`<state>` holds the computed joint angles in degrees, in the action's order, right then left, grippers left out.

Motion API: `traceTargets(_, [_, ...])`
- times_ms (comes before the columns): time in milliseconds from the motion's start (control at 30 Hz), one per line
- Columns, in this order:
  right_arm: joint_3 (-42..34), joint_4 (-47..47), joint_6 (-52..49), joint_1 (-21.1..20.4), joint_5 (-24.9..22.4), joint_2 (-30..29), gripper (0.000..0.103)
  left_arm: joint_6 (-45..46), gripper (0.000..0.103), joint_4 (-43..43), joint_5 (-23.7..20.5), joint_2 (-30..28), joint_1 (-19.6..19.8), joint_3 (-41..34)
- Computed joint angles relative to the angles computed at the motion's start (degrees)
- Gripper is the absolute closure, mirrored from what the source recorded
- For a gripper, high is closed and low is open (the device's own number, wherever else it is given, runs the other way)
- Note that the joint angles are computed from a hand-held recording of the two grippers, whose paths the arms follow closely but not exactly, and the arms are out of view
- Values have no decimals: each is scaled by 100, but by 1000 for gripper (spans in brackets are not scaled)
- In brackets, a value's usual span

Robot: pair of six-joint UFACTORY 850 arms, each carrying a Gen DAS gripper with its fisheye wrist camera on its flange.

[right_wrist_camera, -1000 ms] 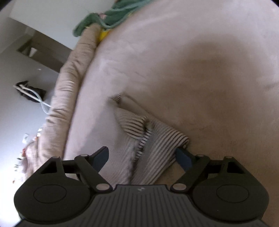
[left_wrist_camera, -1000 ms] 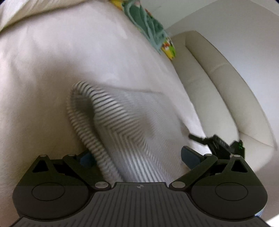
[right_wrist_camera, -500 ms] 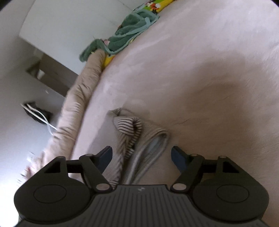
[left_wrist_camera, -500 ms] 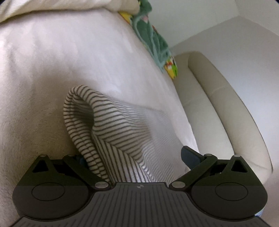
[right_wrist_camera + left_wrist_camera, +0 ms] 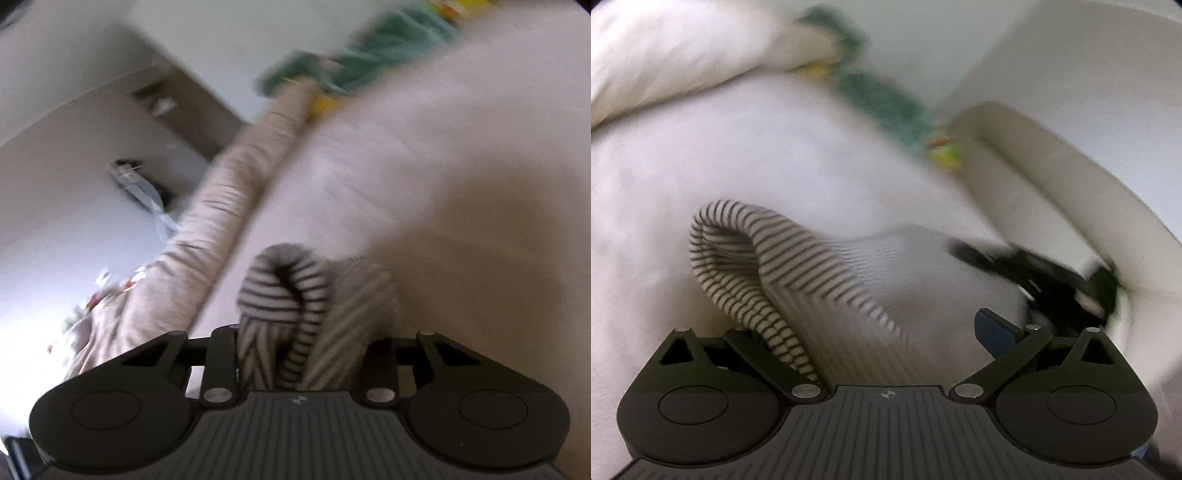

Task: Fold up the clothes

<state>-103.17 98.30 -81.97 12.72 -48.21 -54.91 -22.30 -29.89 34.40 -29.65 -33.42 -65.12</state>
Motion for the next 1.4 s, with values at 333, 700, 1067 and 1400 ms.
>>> traceTargets(333, [1235, 1280, -2489, 95, 2141, 1020, 30, -379, 1, -337, 658, 492, -356, 899])
traceTargets(700, [2979, 2489, -5742, 833, 1843, 2013, 0, 3082, 1, -3531, 501, 535, -400, 762])
traceTargets(1067, [3510, 2361, -5593, 940, 1996, 2124, 0, 2382, 0, -3138, 1038, 382, -544, 1143])
traceTargets(1400, [3985, 3724, -5404, 917, 1619, 2155, 0, 2058, 0, -2724, 1116, 242, -397, 989])
